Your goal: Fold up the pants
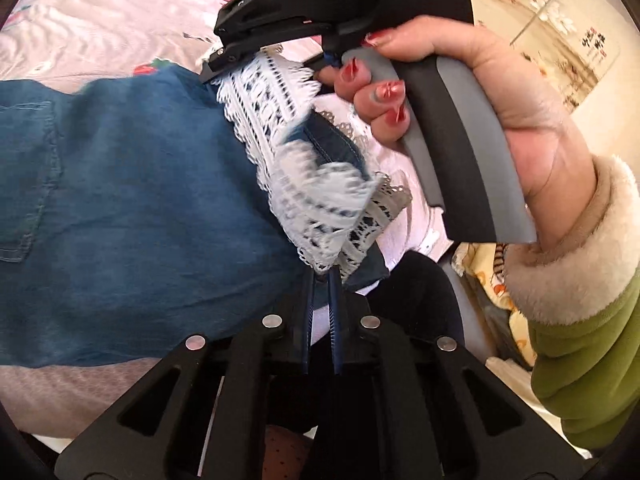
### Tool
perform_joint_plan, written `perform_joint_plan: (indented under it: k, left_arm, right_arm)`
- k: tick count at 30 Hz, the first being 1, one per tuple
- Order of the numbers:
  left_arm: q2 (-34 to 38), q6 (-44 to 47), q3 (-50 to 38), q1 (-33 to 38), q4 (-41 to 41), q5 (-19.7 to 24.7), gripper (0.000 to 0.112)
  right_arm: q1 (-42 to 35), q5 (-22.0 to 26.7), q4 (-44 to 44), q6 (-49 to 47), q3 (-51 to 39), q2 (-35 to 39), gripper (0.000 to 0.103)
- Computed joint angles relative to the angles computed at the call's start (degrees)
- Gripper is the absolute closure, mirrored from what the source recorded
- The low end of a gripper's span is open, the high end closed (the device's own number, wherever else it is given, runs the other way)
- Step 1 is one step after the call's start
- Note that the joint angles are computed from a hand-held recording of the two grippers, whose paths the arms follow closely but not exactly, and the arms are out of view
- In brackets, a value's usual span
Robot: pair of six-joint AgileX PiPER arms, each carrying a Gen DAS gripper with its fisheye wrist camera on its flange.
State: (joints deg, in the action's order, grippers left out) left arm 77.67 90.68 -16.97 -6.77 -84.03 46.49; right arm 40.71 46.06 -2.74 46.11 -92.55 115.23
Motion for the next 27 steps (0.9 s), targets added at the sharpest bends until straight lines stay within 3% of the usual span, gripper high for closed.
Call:
perform_joint_plan:
  k: [2, 7, 13, 18, 19, 21, 23, 25, 27]
  left_arm:
    - [0.6, 0.6, 0.2, 1.4, -0.2, 1.2, 0.11]
    - [3.7, 1.8, -0.4, 7.2, 2.2, 4.9, 0.11]
    - [4.3, 2.8, -1.1, 13.7, 5.6, 9.7, 0.085]
    - [6.1, 3.8, -2.0, 18.5, 8.6, 14.1, 0.078]
    - [6.8, 4.1, -2.1, 18.8, 8.7, 14.7, 0.077]
    - [7.2, 3.5, -2.9, 18.8, 9.2, 15.9, 0.073]
    - [7.7, 3.7, -3.9, 20.5, 10.8, 18.2, 0.07]
    - [7.2, 4.1, -3.6, 19.1, 10.0, 17.7, 0.066]
    - [6.2, 3.7, -3.7, 19.2, 10.4, 17.7, 0.064]
  right_arm:
    - [-0.2, -2.1, 3.9, -3.3, 0.1, -0.6, 0.045]
    - [1.2, -3.6, 4.1, -7.1, -0.4, -3.4, 0.042]
    - [1.6, -4.4, 2.0, -7.0, 7.3, -11.0, 0.038]
    - [5.4, -7.1, -0.7, -4.3, 17.8, -16.8, 0.038]
    - [6.1, -8.1, -0.5, -4.2, 19.8, -17.6, 0.04]
    - [6.9, -10.6, 1.8, -5.3, 23.3, -18.3, 0.062]
    - [5.9, -13.7, 10.6, -11.7, 25.9, -18.4, 0.091]
    - [6.0, -14.2, 14.4, -15.0, 25.5, -17.4, 0.098]
    - [5.6, -12.3, 18.4, -18.1, 22.3, -14.7, 0.098]
